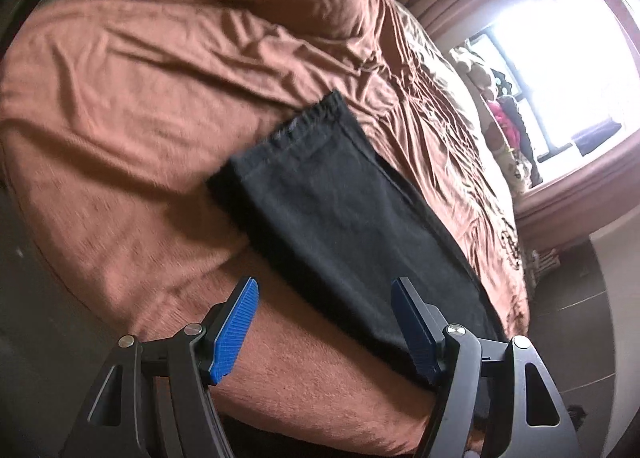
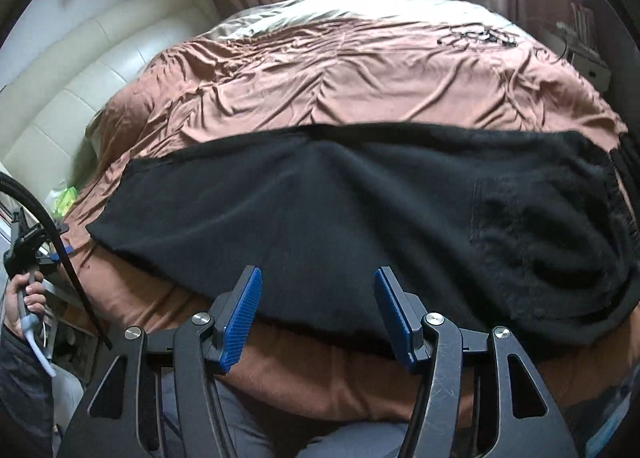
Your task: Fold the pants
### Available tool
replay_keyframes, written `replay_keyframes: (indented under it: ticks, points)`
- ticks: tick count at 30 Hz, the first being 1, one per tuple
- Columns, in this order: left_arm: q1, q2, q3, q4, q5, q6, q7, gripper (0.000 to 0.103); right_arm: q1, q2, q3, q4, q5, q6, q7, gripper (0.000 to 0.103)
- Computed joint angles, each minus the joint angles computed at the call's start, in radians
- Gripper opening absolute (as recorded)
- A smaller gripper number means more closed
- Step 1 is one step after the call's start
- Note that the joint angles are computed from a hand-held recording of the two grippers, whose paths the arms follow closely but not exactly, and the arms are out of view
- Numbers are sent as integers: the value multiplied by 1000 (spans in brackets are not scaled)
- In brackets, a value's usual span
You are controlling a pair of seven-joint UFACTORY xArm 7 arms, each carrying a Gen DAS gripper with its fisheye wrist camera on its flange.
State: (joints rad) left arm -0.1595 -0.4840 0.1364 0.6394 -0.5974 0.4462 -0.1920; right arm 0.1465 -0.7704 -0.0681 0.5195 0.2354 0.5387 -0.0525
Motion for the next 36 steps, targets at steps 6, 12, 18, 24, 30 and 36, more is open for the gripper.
replay_keyframes:
  ticks: [6,12,18,24,30,36]
  points:
    - [-98,53,62,-22,-202,-66,115,71,-1,18,-21,-14,29,-1,19,57]
    - [-90,114,39,-5,-291,-82,153,71,-29,24,-37,-29,42,18,36,56]
    - [-62,183,-6,29,-325,-142,164,70,-69,-5,-46,-50,42,30,59,56]
    - [60,223,-117,30,-42,-192,-124,9,-119,-68,-75,-89,37,51,75,56]
    - [40,183,-80,15,7,-270,-170,5,-199,-121,-116,-117,26,87,82,56]
    - [23,193,-37,54,67,-223,-179,5,-281,-176,-177,-166,28,116,79,56]
